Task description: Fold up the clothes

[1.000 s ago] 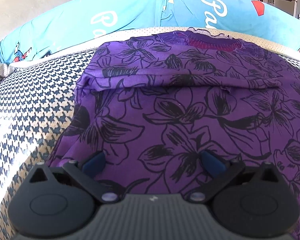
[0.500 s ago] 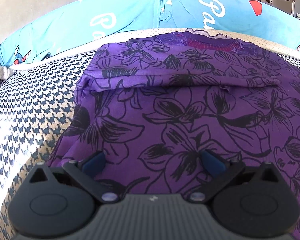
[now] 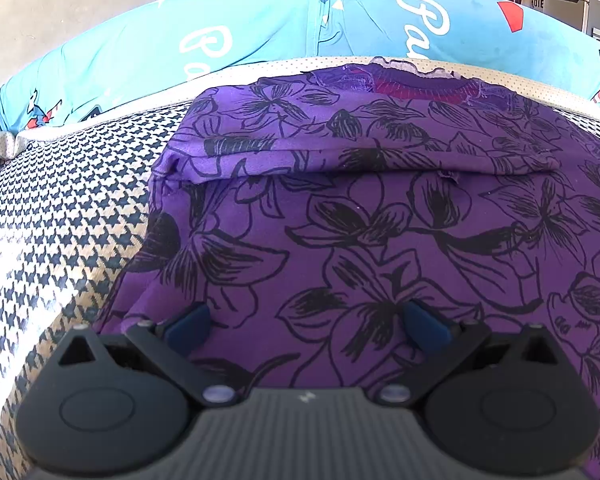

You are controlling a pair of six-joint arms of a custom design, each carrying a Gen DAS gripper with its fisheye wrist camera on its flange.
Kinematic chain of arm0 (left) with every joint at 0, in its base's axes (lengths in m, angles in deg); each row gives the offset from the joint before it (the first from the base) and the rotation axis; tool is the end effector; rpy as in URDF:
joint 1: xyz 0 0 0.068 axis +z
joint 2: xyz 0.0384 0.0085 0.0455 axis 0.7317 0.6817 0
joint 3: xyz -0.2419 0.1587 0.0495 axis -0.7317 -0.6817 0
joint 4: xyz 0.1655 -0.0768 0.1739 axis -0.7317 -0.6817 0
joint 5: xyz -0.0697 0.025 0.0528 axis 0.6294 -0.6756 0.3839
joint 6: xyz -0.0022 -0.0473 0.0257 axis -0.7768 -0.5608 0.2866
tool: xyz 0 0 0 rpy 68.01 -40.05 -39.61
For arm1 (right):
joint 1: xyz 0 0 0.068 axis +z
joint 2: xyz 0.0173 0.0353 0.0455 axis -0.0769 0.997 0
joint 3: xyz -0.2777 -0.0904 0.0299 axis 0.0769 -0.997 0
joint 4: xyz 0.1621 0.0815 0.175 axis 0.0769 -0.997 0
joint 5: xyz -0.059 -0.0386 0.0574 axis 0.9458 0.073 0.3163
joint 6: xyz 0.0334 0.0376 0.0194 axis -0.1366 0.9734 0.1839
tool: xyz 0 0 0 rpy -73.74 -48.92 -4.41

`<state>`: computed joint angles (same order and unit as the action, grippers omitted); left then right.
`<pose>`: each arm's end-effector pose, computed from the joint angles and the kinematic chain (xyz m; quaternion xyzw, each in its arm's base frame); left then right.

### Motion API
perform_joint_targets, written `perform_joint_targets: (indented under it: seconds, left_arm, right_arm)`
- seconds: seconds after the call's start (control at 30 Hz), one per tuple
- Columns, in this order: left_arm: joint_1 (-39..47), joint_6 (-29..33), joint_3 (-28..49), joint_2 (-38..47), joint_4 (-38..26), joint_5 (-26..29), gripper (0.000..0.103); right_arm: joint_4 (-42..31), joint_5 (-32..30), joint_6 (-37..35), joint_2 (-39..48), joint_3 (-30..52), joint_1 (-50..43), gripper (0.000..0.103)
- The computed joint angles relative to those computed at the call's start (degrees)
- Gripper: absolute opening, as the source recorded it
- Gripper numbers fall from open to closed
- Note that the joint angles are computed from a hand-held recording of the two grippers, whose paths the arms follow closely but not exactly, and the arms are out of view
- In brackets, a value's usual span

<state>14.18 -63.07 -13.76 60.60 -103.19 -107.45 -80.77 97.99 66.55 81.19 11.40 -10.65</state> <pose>0.1639 -0.0813 0.1734 -0.1602 0.9182 0.1037 0.3472 0.3050 -0.0452 0.2293 0.3824 0.8189 -0.0471 0.4254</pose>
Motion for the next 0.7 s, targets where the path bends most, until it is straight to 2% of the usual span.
perform_joint_targets:
  seconds: [0.03,0.17,0.27,0.4,0.7]
  left_arm:
    - [0.00,0.00,0.00,0.00,0.00,0.00,0.103]
    - [1.13,0.06,0.90,-0.03,-1.15,1.28,0.103]
    - [2.98,0.47,3.18,0.29,-4.03,3.51,0.103]
    - [5.73,2.41,6.88,0.67,-8.20,7.18,0.103]
    - [12.56,13.85,12.98,-2.87,-11.60,11.80,0.103]
  right_arm:
    - [0.13,-0.99,-0.21,-0.13,0.01,-0.28,0.018]
    - [1.61,2.31,-1.83,-2.11,-0.85,2.15,0.012]
    - [4.82,4.82,-4.46,-4.20,-1.79,4.92,0.010]
    - [7.97,4.85,-7.46,-6.15,-1.59,9.26,0.010]
    - [11.45,3.93,-10.43,-4.25,2.48,20.94,0.010]
